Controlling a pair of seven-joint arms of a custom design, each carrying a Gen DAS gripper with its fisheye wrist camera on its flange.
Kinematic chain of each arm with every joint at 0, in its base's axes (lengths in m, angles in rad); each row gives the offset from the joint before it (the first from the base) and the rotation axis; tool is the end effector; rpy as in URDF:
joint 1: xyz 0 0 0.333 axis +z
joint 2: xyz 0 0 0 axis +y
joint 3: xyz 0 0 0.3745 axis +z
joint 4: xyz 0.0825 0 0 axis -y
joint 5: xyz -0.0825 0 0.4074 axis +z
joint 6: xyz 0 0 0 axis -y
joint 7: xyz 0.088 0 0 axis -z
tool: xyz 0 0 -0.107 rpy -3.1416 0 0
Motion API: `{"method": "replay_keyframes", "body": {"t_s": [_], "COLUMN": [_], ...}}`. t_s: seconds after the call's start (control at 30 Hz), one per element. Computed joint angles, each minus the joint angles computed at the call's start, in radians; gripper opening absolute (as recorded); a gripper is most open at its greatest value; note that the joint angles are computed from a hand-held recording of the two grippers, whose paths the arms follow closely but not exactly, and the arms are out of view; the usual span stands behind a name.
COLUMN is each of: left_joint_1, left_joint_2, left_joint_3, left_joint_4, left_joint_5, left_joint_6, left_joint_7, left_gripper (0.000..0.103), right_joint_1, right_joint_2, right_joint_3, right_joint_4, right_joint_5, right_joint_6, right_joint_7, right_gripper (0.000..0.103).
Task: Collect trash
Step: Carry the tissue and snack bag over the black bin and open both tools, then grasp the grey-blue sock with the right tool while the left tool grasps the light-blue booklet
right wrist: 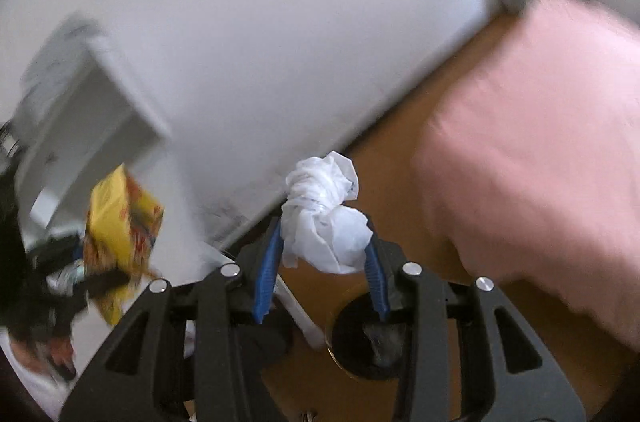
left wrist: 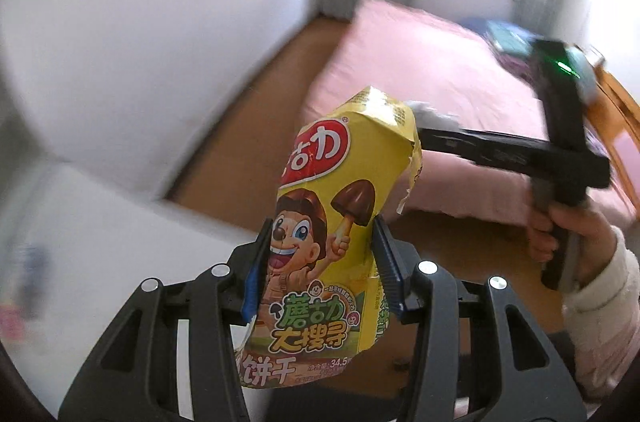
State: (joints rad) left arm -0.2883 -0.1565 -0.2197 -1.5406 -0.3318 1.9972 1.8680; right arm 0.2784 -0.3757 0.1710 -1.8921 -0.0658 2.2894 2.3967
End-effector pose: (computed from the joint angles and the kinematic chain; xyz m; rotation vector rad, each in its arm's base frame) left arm 0.4571 -0.2952 0.8359 -1.1046 2.6125 -0.9716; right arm 0.4246 0.2291 0.7979 -1.3775 1.9476 -0.3003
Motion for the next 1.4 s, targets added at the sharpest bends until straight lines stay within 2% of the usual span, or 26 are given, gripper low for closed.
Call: {"method": "replay_keyframes", "body": {"t_s": [0.13, 0.17, 0.2, 0.27, 0.37, 0.47, 0.8, 0.9, 0.93, 0.97, 1.0, 1.03, 1.07, 1.2, 1.27, 1.33, 1.4], "left_joint_1": [-0.054, -0.063, -0.069, -0.068, -0.055, -0.047, -0.034, -0.03, -0.031, -0.032, -0.032, -0.032, -0.034, -0.035, -0.041, -0.049, -0.069], "left_joint_2": [0.08, 0.106, 0.133, 0.195, 0.252, 0.271, 0.274, 0.286, 0.284, 0.281, 0.269, 0.264, 0.253, 0.228, 0.209, 0.184, 0.142], "left_joint_3": [-0.062, -0.069, -0.073, -0.068, -0.059, -0.06, -0.06, -0.059, -0.06, -0.059, -0.059, -0.058, -0.057, -0.061, -0.067, -0.075, -0.086], "left_joint_4": [-0.116, -0.143, -0.161, -0.186, -0.221, -0.223, -0.261, -0.255, -0.258, -0.262, -0.281, -0.286, -0.299, -0.312, -0.309, -0.308, -0.297], "left_joint_5": [-0.016, -0.01, -0.003, -0.014, -0.03, -0.031, -0.024, -0.019, -0.015, -0.011, -0.015, -0.014, -0.003, -0.005, -0.014, -0.066, -0.121], "left_joint_6": [0.022, 0.018, 0.011, 0.0, 0.014, 0.019, 0.03, 0.034, 0.04, 0.051, 0.077, 0.093, 0.121, 0.156, 0.16, 0.17, 0.197], "left_joint_7": [-0.093, -0.12, -0.154, -0.244, -0.34, -0.357, -0.409, -0.416, -0.424, -0.436, -0.449, -0.465, -0.489, -0.472, -0.461, -0.416, -0.324], "left_gripper": [0.047, 0.047, 0.047, 0.045, 0.045, 0.045, 0.045, 0.053, 0.063, 0.071, 0.076, 0.089, 0.095, 0.095, 0.095, 0.095, 0.095], "right_joint_1": [0.023, 0.044, 0.1, 0.146, 0.136, 0.125, 0.091, 0.085, 0.085, 0.085, 0.086, 0.08, 0.074, 0.052, 0.006, -0.076, -0.157], "right_joint_2": [-0.075, -0.077, -0.073, -0.054, -0.02, -0.013, -0.006, -0.012, -0.007, -0.009, -0.006, -0.009, -0.016, -0.036, -0.06, -0.095, -0.115], "right_joint_3": [-0.099, -0.125, -0.178, -0.218, -0.212, -0.212, -0.178, -0.178, -0.174, -0.175, -0.174, -0.17, -0.166, -0.156, -0.137, -0.084, -0.017], "right_joint_4": [-0.259, -0.307, -0.37, -0.422, -0.442, -0.474, -0.513, -0.523, -0.518, -0.52, -0.52, -0.521, -0.525, -0.526, -0.508, -0.47, -0.393], "right_joint_5": [0.202, 0.281, 0.429, 0.602, 0.683, 0.773, 0.871, 0.892, 0.901, 0.913, 0.923, 0.915, 0.908, 0.849, 0.726, 0.499, 0.243], "right_joint_6": [0.055, 0.072, 0.123, 0.178, 0.163, 0.15, 0.121, 0.125, 0.134, 0.14, 0.147, 0.149, 0.161, 0.169, 0.138, 0.094, -0.002], "right_joint_7": [0.01, -0.012, -0.066, -0.15, -0.193, -0.237, -0.274, -0.277, -0.27, -0.272, -0.271, -0.258, -0.247, -0.19, -0.1, 0.028, 0.136], "right_gripper": [0.039, 0.039, 0.038, 0.038, 0.038, 0.038, 0.038, 0.039, 0.043, 0.066, 0.077, 0.091, 0.091, 0.091, 0.091, 0.091, 0.093]}}
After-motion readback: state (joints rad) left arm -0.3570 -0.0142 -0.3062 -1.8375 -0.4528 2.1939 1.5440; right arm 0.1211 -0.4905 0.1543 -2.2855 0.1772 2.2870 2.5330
